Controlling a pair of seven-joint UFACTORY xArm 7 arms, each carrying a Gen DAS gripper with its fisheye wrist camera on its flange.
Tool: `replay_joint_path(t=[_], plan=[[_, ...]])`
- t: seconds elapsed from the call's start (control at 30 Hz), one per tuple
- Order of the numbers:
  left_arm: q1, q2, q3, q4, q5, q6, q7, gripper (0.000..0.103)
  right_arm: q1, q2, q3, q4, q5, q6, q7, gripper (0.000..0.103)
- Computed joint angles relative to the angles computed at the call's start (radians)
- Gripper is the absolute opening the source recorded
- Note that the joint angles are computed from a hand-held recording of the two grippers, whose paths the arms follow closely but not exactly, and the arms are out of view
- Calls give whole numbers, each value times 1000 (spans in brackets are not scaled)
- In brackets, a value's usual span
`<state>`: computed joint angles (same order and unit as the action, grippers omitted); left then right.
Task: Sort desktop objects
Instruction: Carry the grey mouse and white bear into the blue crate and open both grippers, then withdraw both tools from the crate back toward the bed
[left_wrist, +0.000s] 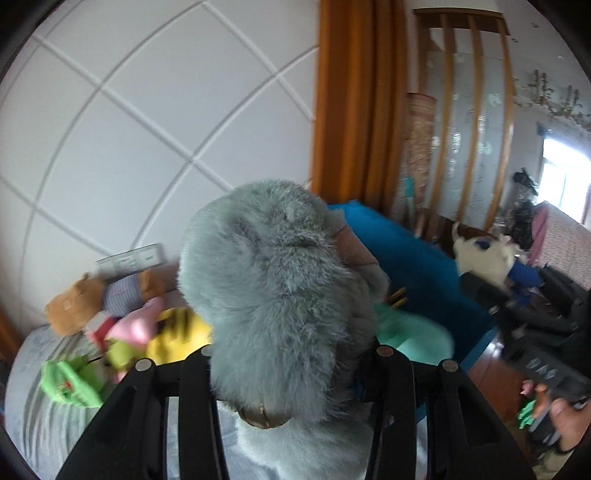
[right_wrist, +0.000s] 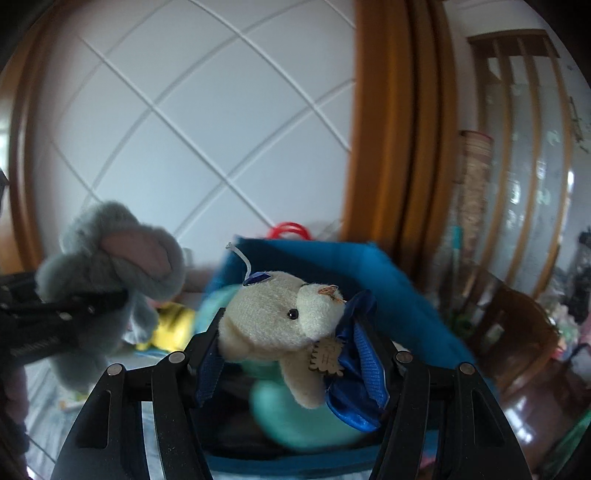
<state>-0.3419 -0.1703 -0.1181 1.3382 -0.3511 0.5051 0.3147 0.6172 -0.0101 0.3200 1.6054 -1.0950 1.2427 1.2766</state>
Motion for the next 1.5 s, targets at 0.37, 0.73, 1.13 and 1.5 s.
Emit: replay_joint_path(t=[0.37,0.73,1.13,1.5], plan=[[-105,288,-99,323,404,65,-380,41,-200,-223,-64,-316,171,-230,-72,63],[-159,362,-59,365,506,86,-488,67,-344,-239,-34,-406,259,-372,-125,68],[-89,223,-51,168,487,-15,-482,103,-354,-188,23,-344,191,-285,-69,103],[53,-76,27,-188,320,-82,-358,103,-147,1,75,-114,10,-184,34,103]])
